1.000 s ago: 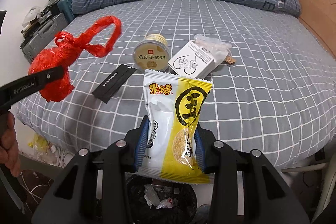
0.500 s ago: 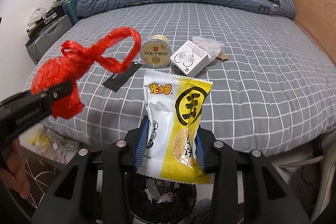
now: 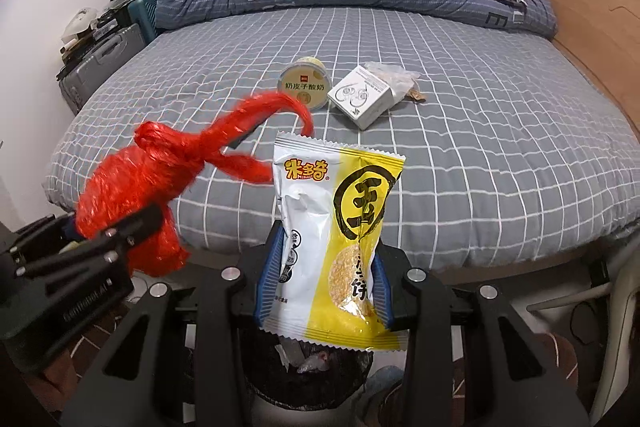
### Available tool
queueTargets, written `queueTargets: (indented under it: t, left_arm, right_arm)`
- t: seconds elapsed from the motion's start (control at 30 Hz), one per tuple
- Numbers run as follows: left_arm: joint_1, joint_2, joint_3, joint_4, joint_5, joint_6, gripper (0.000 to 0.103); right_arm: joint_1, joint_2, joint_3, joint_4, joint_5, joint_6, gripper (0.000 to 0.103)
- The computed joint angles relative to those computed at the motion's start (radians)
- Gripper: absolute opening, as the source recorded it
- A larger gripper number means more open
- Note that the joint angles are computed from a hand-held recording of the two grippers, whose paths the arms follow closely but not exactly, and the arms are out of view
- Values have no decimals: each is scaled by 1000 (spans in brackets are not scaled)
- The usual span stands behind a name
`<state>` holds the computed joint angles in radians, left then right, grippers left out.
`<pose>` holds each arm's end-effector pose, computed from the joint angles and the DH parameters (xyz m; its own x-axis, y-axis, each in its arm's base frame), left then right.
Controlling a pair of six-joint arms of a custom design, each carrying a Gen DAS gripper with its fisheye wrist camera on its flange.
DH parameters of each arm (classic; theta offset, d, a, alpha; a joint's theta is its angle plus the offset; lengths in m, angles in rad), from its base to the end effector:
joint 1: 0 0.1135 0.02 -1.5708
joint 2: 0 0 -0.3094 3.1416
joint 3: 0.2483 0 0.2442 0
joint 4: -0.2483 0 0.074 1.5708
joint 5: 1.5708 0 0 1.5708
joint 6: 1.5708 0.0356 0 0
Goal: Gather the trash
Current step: 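Lift the red bag with the left tool while the right tool lifts the snack packet over the bin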
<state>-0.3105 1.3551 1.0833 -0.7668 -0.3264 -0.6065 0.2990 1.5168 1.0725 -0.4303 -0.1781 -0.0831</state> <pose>0.2440 -0.0663 0.3172 -0.7508 -0.3261 -0.5744 -0.3572 0.9320 -0.0622 0.2970 0.0982 0.2912 -0.6976 -0.3005 -0.6504 -0.4580 0.8852 0.0822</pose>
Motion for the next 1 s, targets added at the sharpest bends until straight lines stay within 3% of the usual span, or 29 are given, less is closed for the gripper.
queueTargets:
  t: [0.47,1.0]
  left_arm:
    - [-170,-24,-126,-9,-39,-142,46]
    - [-184,44,-283,127,22,-182,45]
  right_arm:
    - [-71,-78,-159,37,-19,-46,38]
    - [-128,29,-269,153,-24,-65,38]
